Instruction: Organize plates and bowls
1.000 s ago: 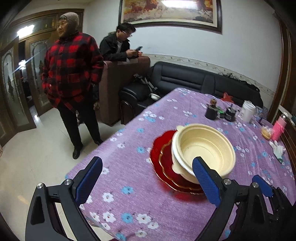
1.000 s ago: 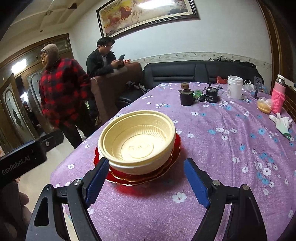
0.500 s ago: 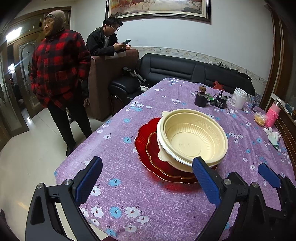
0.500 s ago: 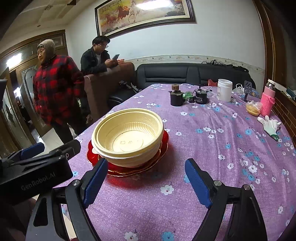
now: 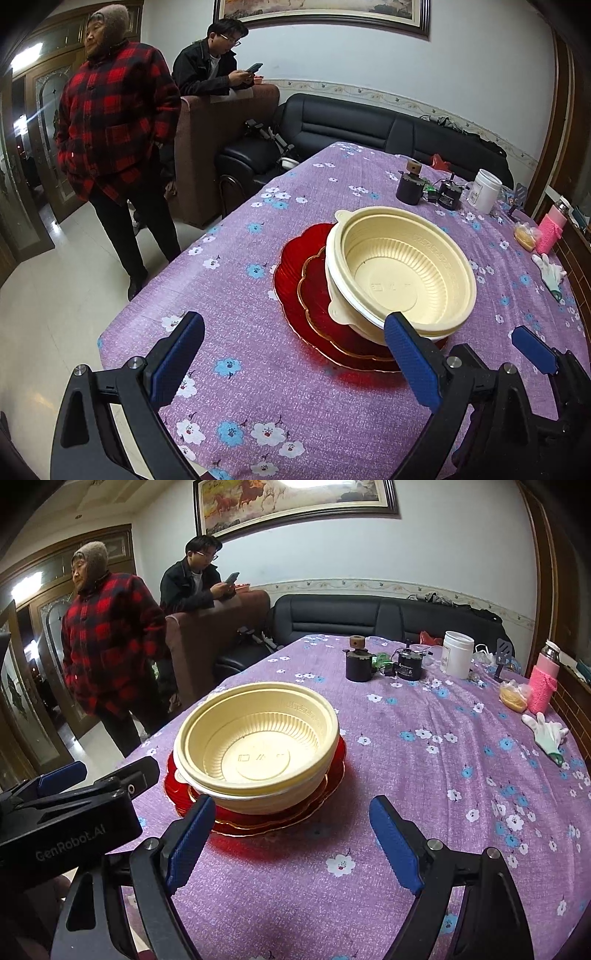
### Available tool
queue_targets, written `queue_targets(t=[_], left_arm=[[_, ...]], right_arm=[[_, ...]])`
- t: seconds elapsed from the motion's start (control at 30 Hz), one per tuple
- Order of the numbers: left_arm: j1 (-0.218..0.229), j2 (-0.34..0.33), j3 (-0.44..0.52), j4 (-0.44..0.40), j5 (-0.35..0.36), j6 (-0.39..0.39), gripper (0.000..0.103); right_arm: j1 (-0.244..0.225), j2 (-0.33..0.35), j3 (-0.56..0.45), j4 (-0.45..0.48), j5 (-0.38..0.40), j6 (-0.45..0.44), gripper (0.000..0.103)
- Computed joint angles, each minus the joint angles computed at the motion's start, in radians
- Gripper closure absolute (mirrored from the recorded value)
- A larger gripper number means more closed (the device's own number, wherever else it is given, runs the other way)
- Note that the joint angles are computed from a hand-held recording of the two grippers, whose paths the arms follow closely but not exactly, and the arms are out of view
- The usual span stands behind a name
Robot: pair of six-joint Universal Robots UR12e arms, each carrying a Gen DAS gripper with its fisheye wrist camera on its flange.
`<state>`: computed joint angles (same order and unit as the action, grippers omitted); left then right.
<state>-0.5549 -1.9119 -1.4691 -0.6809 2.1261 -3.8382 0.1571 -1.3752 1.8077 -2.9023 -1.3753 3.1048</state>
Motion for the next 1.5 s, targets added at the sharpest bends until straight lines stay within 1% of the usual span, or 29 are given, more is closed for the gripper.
queue_targets(t=[0.2, 0.33, 0.53, 0.63, 0.73, 0.77, 0.83, 0.87, 0.9, 0.93, 0.97, 1.0, 1.03, 1.07, 1.1, 1.13, 1.23, 1.3, 1.37, 1.43, 1.5], left_arm=[[0.006, -0.003, 0.003, -0.012, -0.026, -0.007, 0.005], [0.006, -0.005, 0.007, -0.014, -0.025, -0.009, 0.005], [0.000, -0.008, 0.009, -0.007, -0.013, 0.003, 0.005], [-0.007, -0.008, 0.010, -0.003, 0.007, 0.001, 0.005], [-0.020, -0.007, 0.007, 0.014, 0.072, -0.012, 0.005], [-0.030, -0.008, 0.004, 0.033, 0.120, -0.014, 0.005], [-0.053, -0.013, 0.000, 0.080, 0.242, -0.017, 0.004], [-0.064, -0.016, 0.001, 0.100, 0.306, -0.024, 0.000], [-0.068, -0.016, 0.000, 0.111, 0.330, -0.028, 0.000], [-0.069, -0.013, 0.000, 0.115, 0.334, -0.035, 0.000], [-0.064, -0.008, -0.001, 0.107, 0.312, -0.043, 0.000], [-0.053, -0.001, 0.001, 0.091, 0.261, -0.050, 0.000], [-0.039, 0.006, 0.002, 0.074, 0.193, -0.046, 0.000], [-0.028, 0.012, 0.000, 0.067, 0.150, -0.044, 0.000], [-0.016, 0.017, -0.002, 0.052, 0.098, -0.054, 0.000], [-0.007, 0.022, -0.004, 0.037, 0.066, -0.074, 0.000], [0.006, 0.030, -0.014, 0.033, 0.032, -0.106, 0.000], [0.011, 0.034, -0.020, 0.035, 0.033, -0.117, 0.000], [0.013, 0.036, -0.017, 0.018, 0.044, -0.129, 0.000], [0.011, 0.034, -0.013, -0.001, 0.077, -0.145, 0.000], [0.006, 0.032, -0.018, 0.023, 0.107, -0.137, 0.000]], right_arm=[[-0.001, 0.009, -0.012, 0.026, -0.002, 0.011, 0.014], [-0.002, 0.008, -0.010, 0.029, 0.002, 0.013, 0.014], [-0.004, 0.005, -0.005, 0.022, 0.005, 0.004, 0.014], [-0.004, 0.003, -0.002, 0.019, 0.006, 0.005, 0.014], [-0.008, -0.001, 0.003, 0.014, 0.011, 0.011, 0.014], [-0.009, -0.003, 0.005, 0.010, 0.013, 0.012, 0.014], [-0.011, -0.007, 0.011, -0.002, 0.016, 0.012, 0.014], [-0.012, -0.009, 0.013, -0.006, 0.017, 0.011, 0.014], [-0.012, -0.010, 0.015, -0.011, 0.018, 0.009, 0.014], [-0.012, -0.011, 0.016, -0.014, 0.021, 0.005, 0.014], [-0.012, -0.012, 0.015, -0.015, 0.024, 0.000, 0.014], [-0.012, -0.013, 0.015, -0.016, 0.027, -0.003, 0.014], [-0.011, -0.014, 0.015, -0.018, 0.032, -0.007, 0.014], [-0.011, -0.014, 0.015, -0.021, 0.035, -0.010, 0.014], [-0.010, -0.015, 0.015, -0.024, 0.039, -0.015, 0.014], [-0.009, -0.015, 0.015, -0.028, 0.043, -0.021, 0.014], [-0.006, -0.017, 0.017, -0.042, 0.051, -0.044, 0.014], [-0.004, -0.016, 0.018, -0.050, 0.057, -0.059, 0.014], [-0.003, -0.015, 0.017, -0.050, 0.067, -0.070, 0.014], [-0.001, -0.014, 0.017, -0.047, 0.080, -0.081, 0.014], [0.001, -0.012, 0.017, -0.043, 0.090, -0.092, 0.014]])
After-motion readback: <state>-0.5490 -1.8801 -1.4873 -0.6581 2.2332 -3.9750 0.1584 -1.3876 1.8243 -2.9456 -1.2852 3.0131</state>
